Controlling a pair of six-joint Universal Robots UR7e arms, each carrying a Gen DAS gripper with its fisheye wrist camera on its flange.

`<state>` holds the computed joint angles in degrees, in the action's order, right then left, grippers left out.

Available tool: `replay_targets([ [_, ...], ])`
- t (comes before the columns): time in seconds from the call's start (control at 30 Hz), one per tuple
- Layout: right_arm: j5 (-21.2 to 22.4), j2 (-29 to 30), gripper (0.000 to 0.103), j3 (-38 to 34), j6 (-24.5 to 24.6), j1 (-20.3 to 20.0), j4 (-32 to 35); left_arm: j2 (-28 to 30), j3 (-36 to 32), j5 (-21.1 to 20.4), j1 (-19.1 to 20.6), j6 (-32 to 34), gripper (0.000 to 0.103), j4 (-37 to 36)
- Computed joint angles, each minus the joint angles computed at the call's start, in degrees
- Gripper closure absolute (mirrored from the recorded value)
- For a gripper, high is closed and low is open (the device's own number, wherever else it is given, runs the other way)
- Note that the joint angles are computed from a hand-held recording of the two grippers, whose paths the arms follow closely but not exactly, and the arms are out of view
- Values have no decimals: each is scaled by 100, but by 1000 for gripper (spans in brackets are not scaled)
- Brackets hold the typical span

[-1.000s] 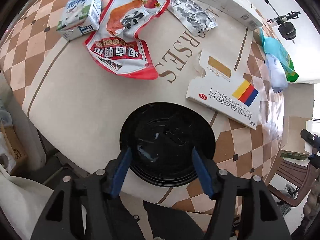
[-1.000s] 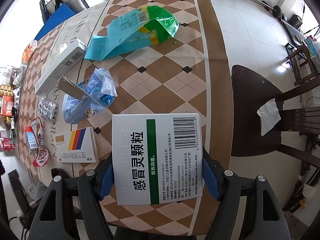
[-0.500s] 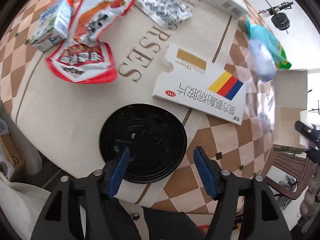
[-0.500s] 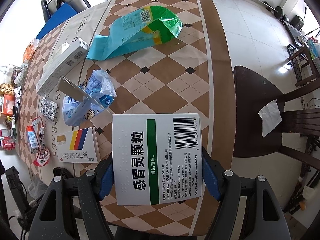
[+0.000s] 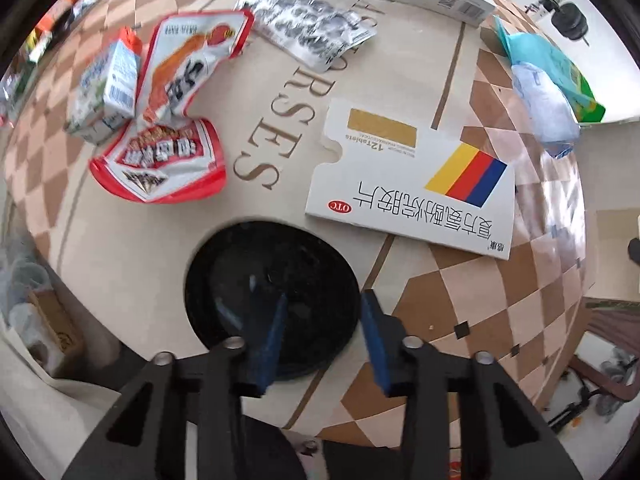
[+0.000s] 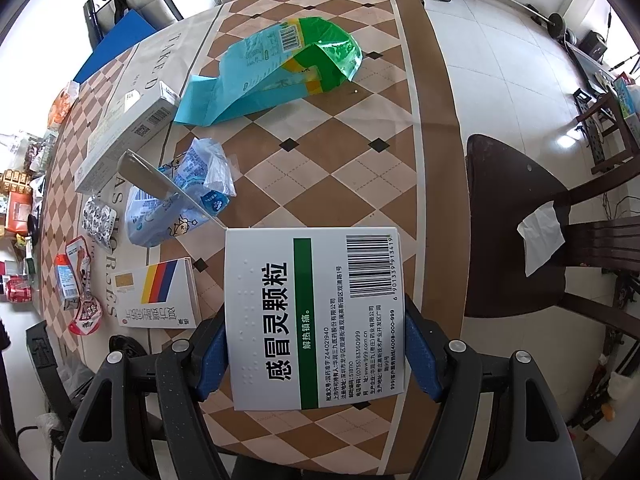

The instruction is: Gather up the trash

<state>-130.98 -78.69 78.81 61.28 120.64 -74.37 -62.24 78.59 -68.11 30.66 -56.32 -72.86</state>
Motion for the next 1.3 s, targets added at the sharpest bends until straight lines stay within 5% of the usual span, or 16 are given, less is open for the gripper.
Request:
replay_targets([
  [0.17,-18,-99,27,86,39,47,4,-94,-39,58,-101,-126,84,116],
  [0.23,-17,-128,27,108,71,85,4,-199,3,30,-130,-193,99,78],
  [0.37,-23,-162,27,135,162,181,-5,-442,73,72,-199,-218,101,-129],
  [0.8,-40,-161,27,168,249,579,-139,-784,-267,475,-590,-148,102,194],
  [1.03,-86,-176,27,183,521,769,22,-1286,733,34,-77,-317,97,-174],
  [1.3,-87,-193,27,224,982,860,478,-1697,1405,-389,312,204,93,-1133],
])
